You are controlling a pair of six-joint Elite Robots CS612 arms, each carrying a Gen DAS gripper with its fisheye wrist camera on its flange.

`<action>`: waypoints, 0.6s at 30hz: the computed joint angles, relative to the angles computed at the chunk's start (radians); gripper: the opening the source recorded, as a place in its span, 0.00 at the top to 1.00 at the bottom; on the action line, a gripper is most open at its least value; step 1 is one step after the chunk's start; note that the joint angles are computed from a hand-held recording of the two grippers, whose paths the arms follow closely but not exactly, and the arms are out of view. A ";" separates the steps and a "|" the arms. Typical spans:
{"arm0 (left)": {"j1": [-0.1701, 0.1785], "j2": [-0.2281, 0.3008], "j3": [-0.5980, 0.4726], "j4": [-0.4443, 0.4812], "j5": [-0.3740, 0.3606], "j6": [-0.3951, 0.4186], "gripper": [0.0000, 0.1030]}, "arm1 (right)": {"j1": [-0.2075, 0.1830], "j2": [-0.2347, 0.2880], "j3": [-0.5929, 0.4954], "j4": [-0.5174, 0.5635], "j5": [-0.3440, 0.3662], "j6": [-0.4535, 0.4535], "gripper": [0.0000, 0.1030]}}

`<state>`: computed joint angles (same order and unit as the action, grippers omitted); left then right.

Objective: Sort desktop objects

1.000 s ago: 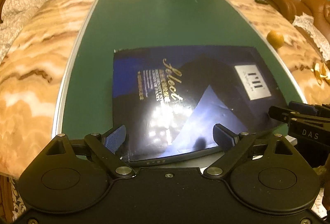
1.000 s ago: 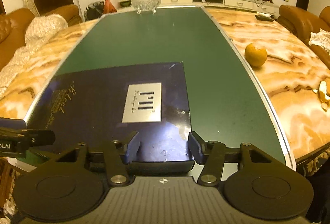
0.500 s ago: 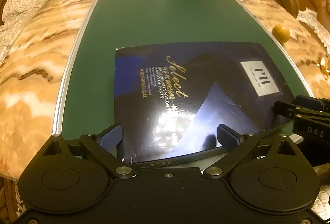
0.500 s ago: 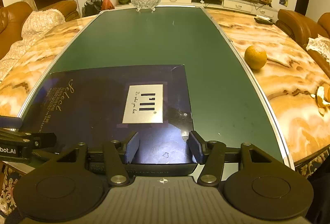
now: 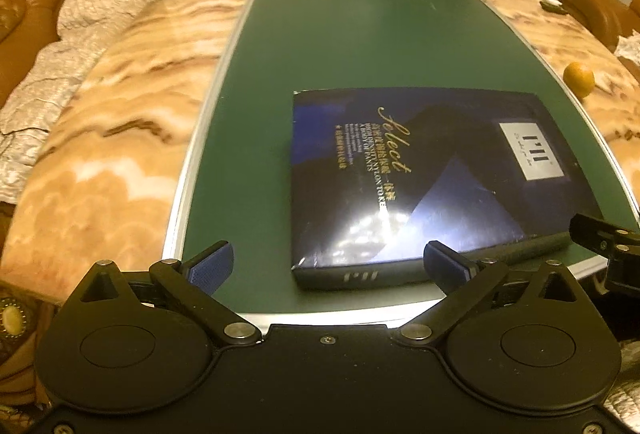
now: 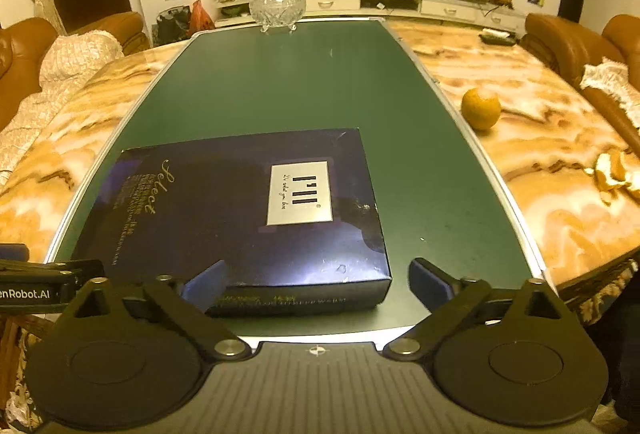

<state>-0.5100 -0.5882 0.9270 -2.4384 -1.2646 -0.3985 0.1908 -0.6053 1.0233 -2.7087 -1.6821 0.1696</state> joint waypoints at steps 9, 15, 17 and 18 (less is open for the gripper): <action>-0.011 -0.059 0.104 -0.051 0.024 -0.012 0.00 | 0.016 -0.049 0.066 0.011 -0.001 0.020 0.00; -0.015 -0.082 0.150 -0.058 0.026 -0.025 0.00 | 0.023 -0.072 0.105 -0.005 -0.009 0.030 0.00; -0.017 -0.088 0.163 -0.060 0.024 -0.029 0.00 | 0.025 -0.077 0.117 -0.014 -0.011 0.033 0.00; -0.017 -0.091 0.169 -0.061 0.024 -0.032 0.00 | 0.026 -0.080 0.123 -0.017 -0.013 0.032 0.00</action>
